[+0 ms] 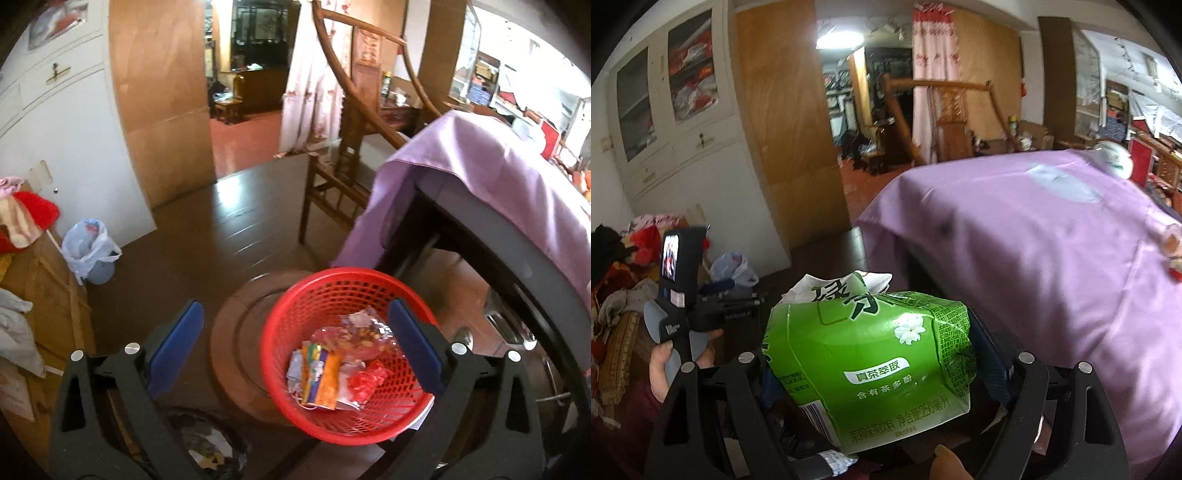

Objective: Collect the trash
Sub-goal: 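Carry the net to the wastebasket and drop it with the left gripper while the right drops the green bag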

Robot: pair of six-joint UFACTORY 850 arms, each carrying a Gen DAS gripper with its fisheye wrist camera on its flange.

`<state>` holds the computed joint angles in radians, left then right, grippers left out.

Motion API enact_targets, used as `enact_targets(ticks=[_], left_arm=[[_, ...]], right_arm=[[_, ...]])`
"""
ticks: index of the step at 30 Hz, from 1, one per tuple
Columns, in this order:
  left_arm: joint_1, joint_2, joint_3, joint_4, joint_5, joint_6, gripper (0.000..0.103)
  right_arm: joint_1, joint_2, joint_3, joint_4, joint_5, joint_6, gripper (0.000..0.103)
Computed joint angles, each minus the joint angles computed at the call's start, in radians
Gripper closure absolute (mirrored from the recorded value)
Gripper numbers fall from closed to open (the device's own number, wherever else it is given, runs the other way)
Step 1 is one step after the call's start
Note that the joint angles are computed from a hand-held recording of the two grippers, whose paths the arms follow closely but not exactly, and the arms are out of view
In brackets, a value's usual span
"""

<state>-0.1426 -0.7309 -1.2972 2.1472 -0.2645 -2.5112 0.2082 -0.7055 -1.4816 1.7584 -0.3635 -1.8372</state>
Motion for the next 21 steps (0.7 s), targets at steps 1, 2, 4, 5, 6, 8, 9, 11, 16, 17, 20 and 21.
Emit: enact_targets(ticks=[1, 2, 4, 5, 6, 8, 9, 11, 16, 17, 20, 21], left_arm=[[0.006, -0.001, 0.001, 0.007, 0.002, -0.009, 0.007], [0.011, -0.002, 0.000, 0.007, 0.004, -0.011, 0.007], [0.021, -0.007, 0.000, -0.013, 0.003, 0.005, 0.007], [0.024, -0.008, 0.000, -0.037, -0.003, 0.027, 0.007], [0.027, -0.010, 0.001, -0.068, -0.014, 0.056, 0.007], [0.032, -0.010, 0.006, -0.103, -0.034, 0.090, 0.007], [0.035, -0.011, 0.006, -0.123, -0.042, 0.108, 0.007], [0.046, -0.009, 0.011, -0.140, -0.047, 0.120, 0.007], [0.073, 0.003, 0.033, -0.063, -0.030, 0.019, 0.007], [0.076, 0.004, 0.036, -0.044, -0.027, -0.002, 0.007], [0.078, 0.007, 0.042, -0.029, -0.029, -0.019, 0.007], [0.075, 0.008, 0.043, -0.029, -0.030, -0.020, 0.007]], right_arm=[[0.008, -0.014, -0.017, -0.038, -0.002, 0.033, 0.021], [0.020, -0.036, -0.046, -0.098, -0.006, 0.087, 0.021], [0.036, -0.067, -0.089, -0.178, -0.016, 0.162, 0.021], [0.045, -0.084, -0.112, -0.217, -0.022, 0.199, 0.021], [0.056, -0.107, -0.147, -0.273, -0.031, 0.253, 0.021], [0.078, -0.161, -0.230, -0.397, -0.050, 0.372, 0.020], [0.087, -0.183, -0.264, -0.448, -0.056, 0.421, 0.020], [0.105, -0.231, -0.336, -0.551, -0.063, 0.521, 0.009], [0.135, -0.274, -0.395, -0.639, -0.024, 0.596, 0.006], [0.136, -0.271, -0.389, -0.645, -0.018, 0.603, 0.006], [0.128, -0.248, -0.357, -0.619, -0.006, 0.591, 0.006], [0.123, -0.240, -0.345, -0.603, -0.007, 0.580, 0.006]])
